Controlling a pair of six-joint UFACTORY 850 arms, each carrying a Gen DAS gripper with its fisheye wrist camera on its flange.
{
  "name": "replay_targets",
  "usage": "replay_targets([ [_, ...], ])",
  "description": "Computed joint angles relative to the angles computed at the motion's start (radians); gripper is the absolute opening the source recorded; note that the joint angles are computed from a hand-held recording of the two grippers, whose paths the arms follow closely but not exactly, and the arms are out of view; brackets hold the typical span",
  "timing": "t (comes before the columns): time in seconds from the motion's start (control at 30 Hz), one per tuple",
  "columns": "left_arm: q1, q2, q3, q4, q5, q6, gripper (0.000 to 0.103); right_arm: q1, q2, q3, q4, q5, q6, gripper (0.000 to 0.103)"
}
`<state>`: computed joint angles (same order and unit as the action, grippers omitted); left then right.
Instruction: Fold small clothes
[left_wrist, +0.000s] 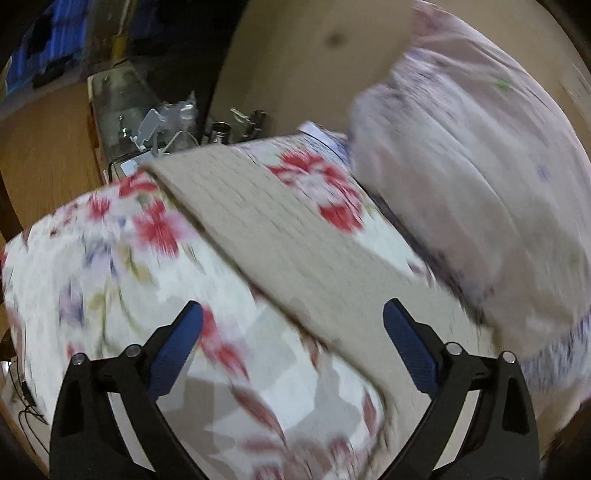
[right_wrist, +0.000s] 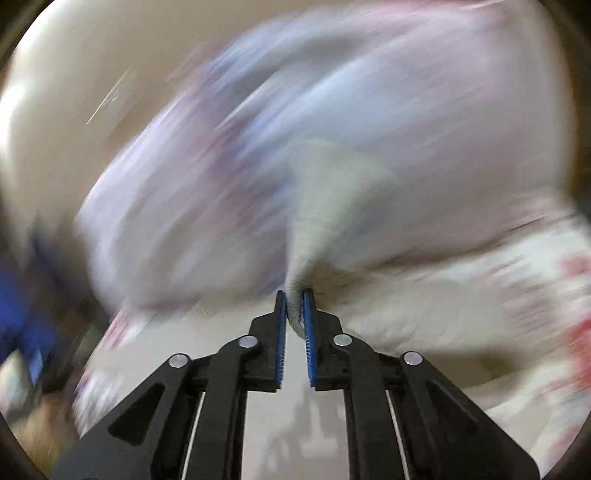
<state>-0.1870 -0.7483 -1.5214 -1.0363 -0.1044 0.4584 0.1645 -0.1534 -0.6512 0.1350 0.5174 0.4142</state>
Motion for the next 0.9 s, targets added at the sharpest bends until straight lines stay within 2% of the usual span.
replay_targets([
  [0.03, 0.014, -0.023, -0.033, 0.033, -0.025, -0.047, 0.087, 0.056, -0.082, -0.069, -0.105, -0.072, 0.09, 0.04],
  [0.07, 0.037, -0.056, -0.08, 0.054, -0.073, -0.089, 0.084, 0.08, -0.123, -0.1, -0.209, -0.101, 0.182, 0.055],
  [0.1, 0.044, -0.077, -0.111, 0.085, -0.101, -0.138, 0.077, 0.107, -0.148, -0.109, -0.276, -0.094, 0.257, 0.056],
  [0.17, 0.071, -0.133, -0.185, 0.085, -0.165, -0.178, 0.071, 0.115, -0.145, -0.1, -0.284, -0.09, 0.293, 0.067],
  [0.2, 0.07, -0.141, -0.194, 0.112, -0.167, -0.216, 0.071, 0.11, -0.135, -0.091, -0.225, -0.102, 0.259, 0.075],
  [0.23, 0.074, -0.153, -0.208, 0.113, -0.17, -0.225, 0.069, 0.108, -0.117, -0.071, -0.175, -0.108, 0.23, 0.077],
  [0.3, 0.087, -0.176, -0.236, 0.075, -0.179, -0.204, 0.065, 0.083, -0.088, -0.045, -0.081, -0.135, 0.196, 0.077],
  [0.37, 0.099, -0.198, -0.267, 0.037, -0.192, -0.192, 0.062, 0.035, -0.101, -0.051, -0.086, -0.142, 0.228, 0.078],
  [0.53, 0.132, -0.229, -0.304, -0.154, -0.234, -0.144, 0.059, 0.025, -0.053, 0.009, 0.047, -0.156, 0.148, 0.079],
  [0.6, 0.135, -0.225, -0.3, -0.162, -0.218, -0.172, 0.041, 0.026, -0.055, 0.01, 0.044, -0.162, 0.149, 0.079],
  [0.63, 0.135, -0.231, -0.313, -0.126, -0.213, -0.196, 0.015, 0.029, -0.056, 0.013, 0.036, -0.163, 0.156, 0.079],
  [0.67, 0.132, -0.237, -0.33, -0.048, -0.213, -0.255, 0.008, 0.03, -0.056, 0.017, 0.027, -0.162, 0.165, 0.079],
  [0.73, 0.114, -0.241, -0.368, 0.161, -0.209, -0.378, 0.007, 0.028, -0.051, 0.028, 0.022, -0.157, 0.169, 0.079],
  [0.8, 0.077, -0.219, -0.377, 0.317, -0.167, -0.387, 0.006, 0.024, -0.039, 0.042, 0.026, -0.153, 0.168, 0.08],
  [0.83, 0.045, -0.2, -0.38, 0.371, -0.144, -0.328, 0.006, 0.012, -0.026, 0.062, 0.024, -0.143, 0.175, 0.08],
  [0.9, -0.019, -0.163, -0.368, 0.371, -0.103, -0.126, 0.005, -0.008, -0.009, 0.086, 0.023, -0.131, 0.185, 0.08],
])
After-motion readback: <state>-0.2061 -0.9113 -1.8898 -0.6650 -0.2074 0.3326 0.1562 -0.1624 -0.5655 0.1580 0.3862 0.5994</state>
